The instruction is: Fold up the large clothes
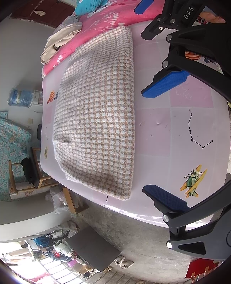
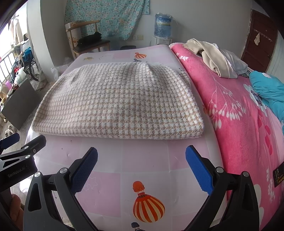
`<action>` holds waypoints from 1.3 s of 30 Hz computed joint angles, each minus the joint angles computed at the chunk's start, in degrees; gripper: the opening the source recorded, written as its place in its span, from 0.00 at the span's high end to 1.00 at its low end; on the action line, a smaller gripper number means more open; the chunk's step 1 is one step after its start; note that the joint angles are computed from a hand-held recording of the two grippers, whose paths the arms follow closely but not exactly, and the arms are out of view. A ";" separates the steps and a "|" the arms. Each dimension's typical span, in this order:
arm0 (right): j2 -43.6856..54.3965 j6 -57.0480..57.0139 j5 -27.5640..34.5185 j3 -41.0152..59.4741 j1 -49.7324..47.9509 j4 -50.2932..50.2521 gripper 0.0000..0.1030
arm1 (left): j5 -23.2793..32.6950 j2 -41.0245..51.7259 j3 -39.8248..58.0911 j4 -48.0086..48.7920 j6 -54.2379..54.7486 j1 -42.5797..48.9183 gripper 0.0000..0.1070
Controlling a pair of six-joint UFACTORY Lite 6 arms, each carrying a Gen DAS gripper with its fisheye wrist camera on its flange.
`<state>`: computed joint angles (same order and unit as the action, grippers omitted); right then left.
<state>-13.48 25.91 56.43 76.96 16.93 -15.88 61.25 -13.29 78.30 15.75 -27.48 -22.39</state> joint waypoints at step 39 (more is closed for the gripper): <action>0.91 -0.70 0.13 0.62 -1.42 0.94 0.06 | 0.56 0.59 0.84 0.03 0.16 -0.80 0.11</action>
